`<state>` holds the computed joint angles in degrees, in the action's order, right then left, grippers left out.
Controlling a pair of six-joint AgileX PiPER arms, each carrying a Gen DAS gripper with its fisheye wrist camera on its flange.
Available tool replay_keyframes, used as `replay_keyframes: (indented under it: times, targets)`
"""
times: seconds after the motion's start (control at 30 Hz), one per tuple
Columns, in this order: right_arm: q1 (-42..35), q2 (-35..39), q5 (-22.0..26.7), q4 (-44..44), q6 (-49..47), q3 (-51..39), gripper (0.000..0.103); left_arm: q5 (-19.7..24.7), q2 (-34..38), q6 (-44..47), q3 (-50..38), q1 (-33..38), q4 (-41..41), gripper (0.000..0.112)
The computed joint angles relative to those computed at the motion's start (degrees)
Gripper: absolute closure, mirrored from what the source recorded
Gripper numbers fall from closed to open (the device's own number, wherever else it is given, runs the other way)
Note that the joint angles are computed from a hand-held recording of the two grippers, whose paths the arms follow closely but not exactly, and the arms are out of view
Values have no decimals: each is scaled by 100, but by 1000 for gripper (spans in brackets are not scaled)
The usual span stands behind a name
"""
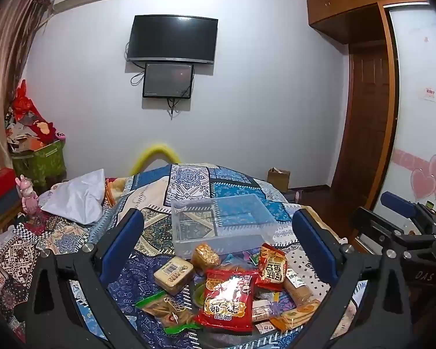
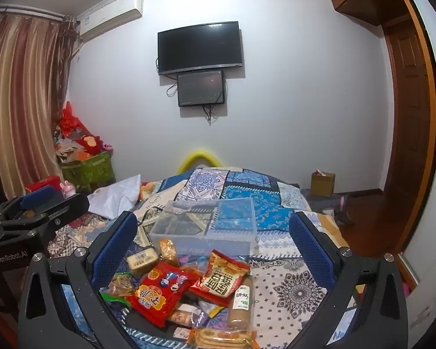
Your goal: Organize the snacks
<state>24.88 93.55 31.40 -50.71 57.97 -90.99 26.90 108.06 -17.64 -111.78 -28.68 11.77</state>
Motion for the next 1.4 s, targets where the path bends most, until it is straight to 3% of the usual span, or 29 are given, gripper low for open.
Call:
replay_keyframes:
  times: [0.23,0.37,0.57,1.4]
  targets:
    - [32,30,81,-86,119,-34,0,-31,23,-292,-8,-117,330,9]
    - [70,23,103,15,31,-63,0,-213,-37,-118,171,-10,61,9]
    - [1,43,-34,30,33,-37,0,-143,-32,110,83,51,-154,9]
    - [-14,67,-88,99,3,-49,0,-111,11,214,9,31,-160,9]
